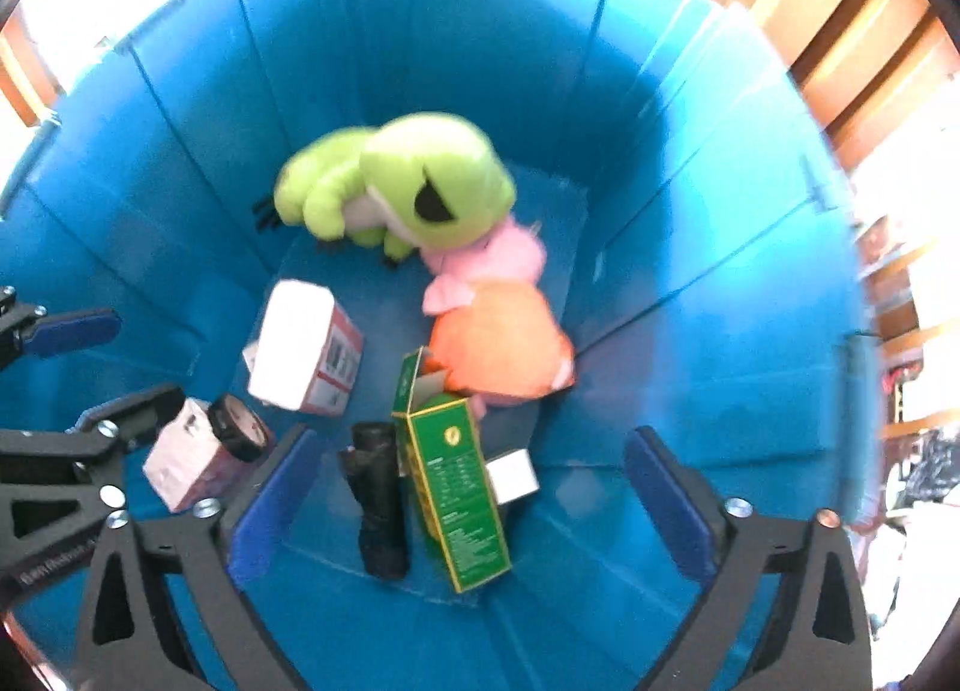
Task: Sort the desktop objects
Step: 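Carry tape roll and black wrapped roll into crate and release both, then withdraw both tools from crate and reach back to the pile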
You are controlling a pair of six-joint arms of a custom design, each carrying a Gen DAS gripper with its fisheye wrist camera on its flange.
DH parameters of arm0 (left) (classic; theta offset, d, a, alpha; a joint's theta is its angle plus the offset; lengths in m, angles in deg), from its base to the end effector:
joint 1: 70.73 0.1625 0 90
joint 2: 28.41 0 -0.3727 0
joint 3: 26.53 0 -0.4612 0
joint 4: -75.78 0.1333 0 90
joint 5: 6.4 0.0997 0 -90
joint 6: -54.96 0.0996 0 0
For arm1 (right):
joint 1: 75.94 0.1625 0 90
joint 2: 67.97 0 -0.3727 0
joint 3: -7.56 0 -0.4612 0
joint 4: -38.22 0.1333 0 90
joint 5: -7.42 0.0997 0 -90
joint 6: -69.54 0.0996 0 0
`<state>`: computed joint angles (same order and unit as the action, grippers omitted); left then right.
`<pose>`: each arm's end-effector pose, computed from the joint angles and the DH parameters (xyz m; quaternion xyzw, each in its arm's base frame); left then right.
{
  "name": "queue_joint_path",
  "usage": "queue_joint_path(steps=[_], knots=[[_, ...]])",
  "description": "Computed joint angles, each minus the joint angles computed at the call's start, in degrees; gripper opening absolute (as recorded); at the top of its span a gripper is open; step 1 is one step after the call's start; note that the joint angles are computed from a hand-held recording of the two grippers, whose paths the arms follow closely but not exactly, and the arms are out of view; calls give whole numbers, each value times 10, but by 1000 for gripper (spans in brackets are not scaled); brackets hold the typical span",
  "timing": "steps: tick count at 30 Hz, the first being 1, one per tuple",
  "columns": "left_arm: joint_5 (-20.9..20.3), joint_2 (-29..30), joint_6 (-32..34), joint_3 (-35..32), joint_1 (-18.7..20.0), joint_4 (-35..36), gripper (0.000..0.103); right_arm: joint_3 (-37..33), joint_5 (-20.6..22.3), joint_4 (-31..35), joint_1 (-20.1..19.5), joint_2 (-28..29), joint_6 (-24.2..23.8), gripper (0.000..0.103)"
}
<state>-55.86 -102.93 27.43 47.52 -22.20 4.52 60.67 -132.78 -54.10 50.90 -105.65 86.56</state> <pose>-0.2699 -0.6044 0.4223 0.1670 0.9127 -0.0710 0.3662 0.5384 -0.6240 0.1829 0.2025 -0.8779 0.0987 0.4225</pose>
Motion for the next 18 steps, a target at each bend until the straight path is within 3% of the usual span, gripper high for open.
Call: queue_joint_path(steps=[3, 5, 11, 18], knots=[[47, -38, 18, 42, -30, -52, 54, 41, 0, -66, 11, -31, -31, 103], [79, -72, 26, 79, -52, -91, 61, 71, 0, -110, 20, -53, -46, 103], [139, -168, 28, 177, -98, -199, 62, 175, 20, -262, 40, -113, -107, 103], [236, -273, -5, 274, -149, -261, 62, 234, 30, -448, 69, -119, -186, 103]])
